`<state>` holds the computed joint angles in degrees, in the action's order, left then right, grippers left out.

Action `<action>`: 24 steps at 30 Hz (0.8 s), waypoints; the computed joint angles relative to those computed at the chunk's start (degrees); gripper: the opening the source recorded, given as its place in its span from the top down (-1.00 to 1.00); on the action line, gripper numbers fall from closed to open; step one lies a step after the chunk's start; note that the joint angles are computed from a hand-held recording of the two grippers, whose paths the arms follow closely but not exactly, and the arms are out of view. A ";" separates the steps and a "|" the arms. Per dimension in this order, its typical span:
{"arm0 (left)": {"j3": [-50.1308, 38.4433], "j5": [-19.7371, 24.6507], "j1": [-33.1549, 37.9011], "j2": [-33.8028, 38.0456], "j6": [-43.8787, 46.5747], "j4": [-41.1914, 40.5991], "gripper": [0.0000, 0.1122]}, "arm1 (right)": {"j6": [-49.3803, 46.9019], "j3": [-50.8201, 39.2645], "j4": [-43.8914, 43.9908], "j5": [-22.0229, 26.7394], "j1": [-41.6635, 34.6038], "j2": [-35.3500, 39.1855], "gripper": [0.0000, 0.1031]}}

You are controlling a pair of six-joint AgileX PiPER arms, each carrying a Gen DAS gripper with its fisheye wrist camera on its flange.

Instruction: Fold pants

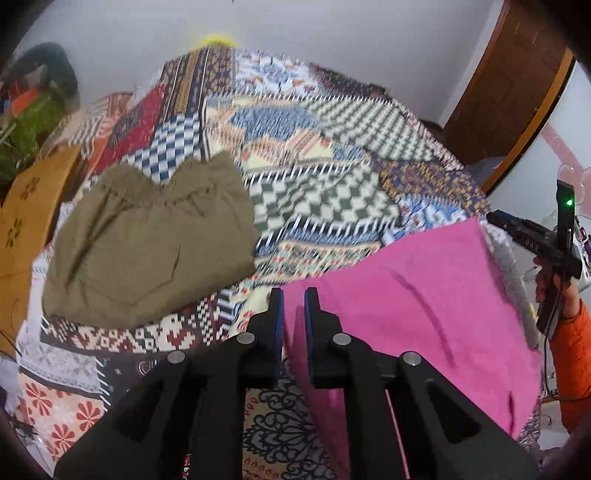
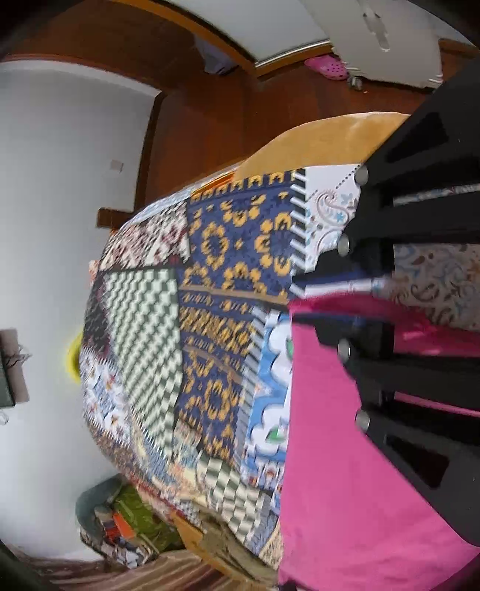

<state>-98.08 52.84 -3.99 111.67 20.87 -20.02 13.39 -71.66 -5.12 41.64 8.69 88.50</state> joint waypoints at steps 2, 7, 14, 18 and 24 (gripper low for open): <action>-1.02 0.02 -0.86 -0.42 -0.22 0.36 0.84 | -1.15 -0.20 1.39 -0.72 1.18 -0.71 0.28; -3.76 0.52 -3.95 1.56 0.14 -0.62 0.30 | -7.63 -2.57 9.13 0.36 3.30 2.04 0.28; -4.12 0.32 -5.80 7.04 -1.38 2.24 0.29 | -10.35 -0.71 12.69 0.61 3.60 6.67 0.28; -1.20 -1.03 -4.16 5.92 0.89 1.22 0.29 | -12.13 0.25 13.97 1.32 2.03 5.46 0.28; 2.87 -3.04 -4.02 2.69 1.41 3.06 0.29 | -9.27 1.90 8.04 2.69 2.49 3.36 0.28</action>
